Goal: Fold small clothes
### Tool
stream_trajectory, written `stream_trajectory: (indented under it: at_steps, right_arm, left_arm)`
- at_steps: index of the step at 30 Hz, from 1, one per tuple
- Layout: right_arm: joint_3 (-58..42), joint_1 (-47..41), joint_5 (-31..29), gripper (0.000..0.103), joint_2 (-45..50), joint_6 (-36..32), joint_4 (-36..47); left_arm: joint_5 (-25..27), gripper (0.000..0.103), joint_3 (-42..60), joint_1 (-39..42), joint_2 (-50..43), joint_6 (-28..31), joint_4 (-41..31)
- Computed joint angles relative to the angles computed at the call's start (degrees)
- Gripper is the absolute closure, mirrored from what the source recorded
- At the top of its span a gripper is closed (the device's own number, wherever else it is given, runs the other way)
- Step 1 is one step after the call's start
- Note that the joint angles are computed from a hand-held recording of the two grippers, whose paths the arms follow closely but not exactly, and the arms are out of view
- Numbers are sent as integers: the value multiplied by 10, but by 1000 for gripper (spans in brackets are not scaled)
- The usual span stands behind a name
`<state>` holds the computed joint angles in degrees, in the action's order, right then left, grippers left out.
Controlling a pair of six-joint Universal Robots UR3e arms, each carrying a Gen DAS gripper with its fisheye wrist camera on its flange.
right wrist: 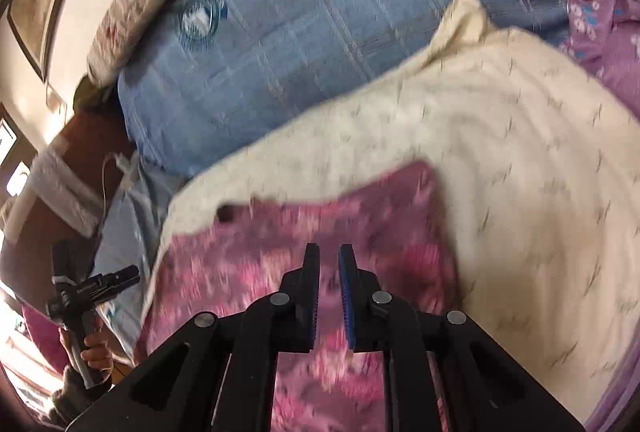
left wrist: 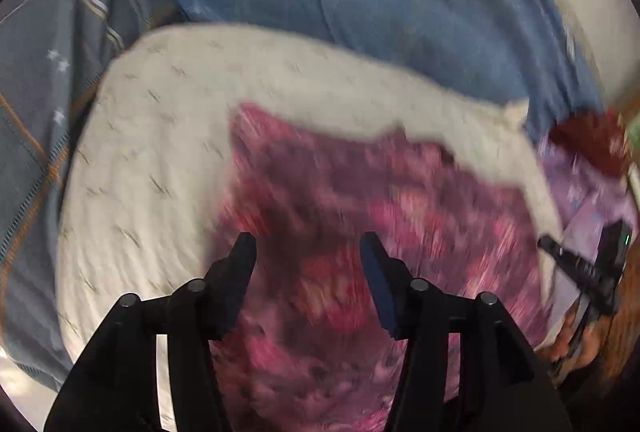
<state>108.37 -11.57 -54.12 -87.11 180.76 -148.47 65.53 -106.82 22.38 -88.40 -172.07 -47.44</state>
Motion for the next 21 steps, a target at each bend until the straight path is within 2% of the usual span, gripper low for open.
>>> stream_trajectory:
  at_steps: [1,2,3,4,5,6,8,10,12,13,15,18,21]
  right_arm:
    - [15,7,-15,92,2,-2,-3]
    - [23,24,-51,99,26,-3,-3]
    - [33,25,-55,102,45,-4,-13]
    - [65,11,-30,103,46,5,-62]
    - [74,3,-20,103,38,13,-66]
    - [62,5,-23,97,31,16,-43]
    - [60,2,-18,93,1,10,-19]
    - [80,-6,-8,91,-54,-10,1]
    - [113,-21,10,80,-105,-25,21]
    - [129,-29,18,78,-132,-33,40]
    - [163,-44,28,77,-182,-55,78]
    - [221,-80,33,78,-262,-115,148]
    - [252,-85,10,78,-237,-119,136]
  left_arm:
    - [46,50,-10,-37,-32,-11,23]
    - [87,47,-15,-64,-62,-28,57]
    - [117,45,-31,-82,-70,-42,109]
    - [155,44,-34,-106,-73,-43,141]
    - [171,46,-18,-118,-75,-47,124]
    - [170,48,-10,-121,-70,-50,110]
    - [162,48,-12,-124,-42,-45,98]
    - [188,47,-27,-138,-9,-47,109]
    - [199,46,-44,-154,18,-52,119]
    - [204,45,-50,-159,24,-55,121]
    - [215,41,-66,-177,36,-68,115]
    - [205,30,-93,-183,37,-66,114]
    - [235,28,-87,-206,12,-80,99]
